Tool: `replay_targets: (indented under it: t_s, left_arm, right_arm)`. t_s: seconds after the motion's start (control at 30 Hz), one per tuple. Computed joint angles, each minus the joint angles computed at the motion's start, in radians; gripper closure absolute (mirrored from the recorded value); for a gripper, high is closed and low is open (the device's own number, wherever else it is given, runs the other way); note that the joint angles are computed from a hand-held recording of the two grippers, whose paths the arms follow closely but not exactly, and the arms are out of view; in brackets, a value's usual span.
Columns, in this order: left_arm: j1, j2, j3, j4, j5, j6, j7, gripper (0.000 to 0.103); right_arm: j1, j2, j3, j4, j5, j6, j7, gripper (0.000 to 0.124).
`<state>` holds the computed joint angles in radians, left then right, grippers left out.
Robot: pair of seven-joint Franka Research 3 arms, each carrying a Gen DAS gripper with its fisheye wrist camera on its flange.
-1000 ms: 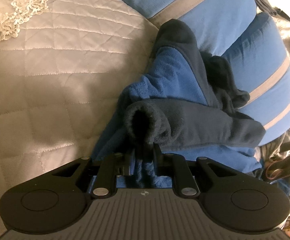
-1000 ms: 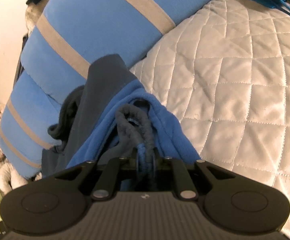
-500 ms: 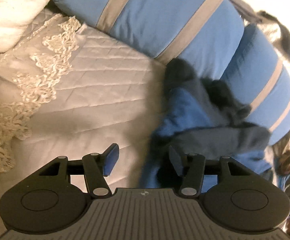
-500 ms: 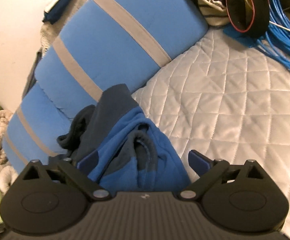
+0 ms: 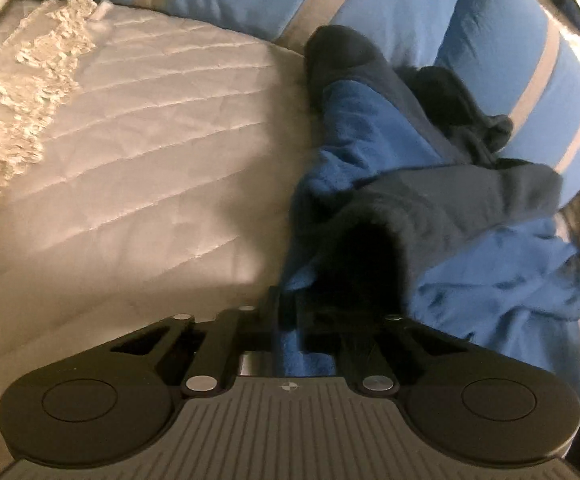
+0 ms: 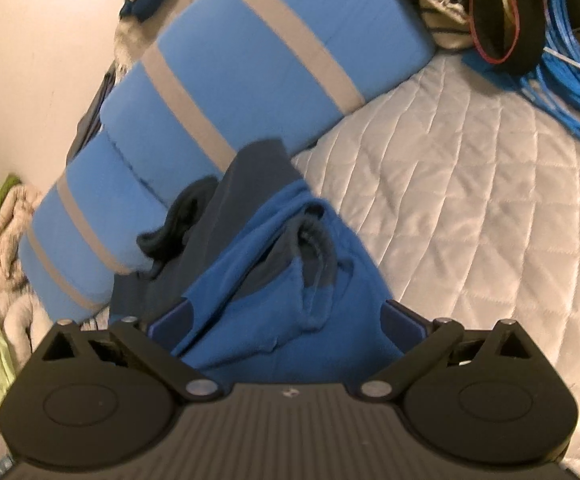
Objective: Fold clothes
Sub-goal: 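Open both tools and release the folded jacket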
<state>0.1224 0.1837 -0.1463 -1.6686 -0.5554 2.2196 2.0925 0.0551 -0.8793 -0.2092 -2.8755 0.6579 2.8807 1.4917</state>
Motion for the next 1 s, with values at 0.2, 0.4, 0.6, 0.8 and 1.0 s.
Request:
replay_targets:
  t_s: [0.2, 0.4, 0.6, 0.8, 1.0]
  left_arm:
    - [0.014, 0.020, 0.007, 0.024, -0.027, 0.017, -0.030, 0.097]
    - [0.012, 0.016, -0.008, 0.004, -0.004, 0.047, -0.015, 0.092]
    - [0.001, -0.045, 0.016, -0.041, 0.081, 0.094, -0.056, 0.059]
    - [-0.009, -0.135, 0.045, -0.096, 0.119, 0.163, -0.051, 0.039]
    - [-0.024, -0.200, 0.072, -0.092, 0.069, 0.139, 0.013, 0.034]
  right_arm:
    - [0.007, 0.001, 0.002, -0.002, -0.010, -0.005, -0.006, 0.021]
    - [0.007, -0.003, -0.013, -0.005, 0.011, -0.021, -0.001, 0.021]
    - [-0.006, -0.030, -0.007, -0.019, 0.021, -0.024, 0.013, 0.021]
    - [-0.032, -0.068, 0.040, -0.037, -0.007, -0.008, 0.038, 0.021]
    - [-0.074, -0.119, 0.115, -0.057, -0.093, -0.005, 0.088, 0.021]
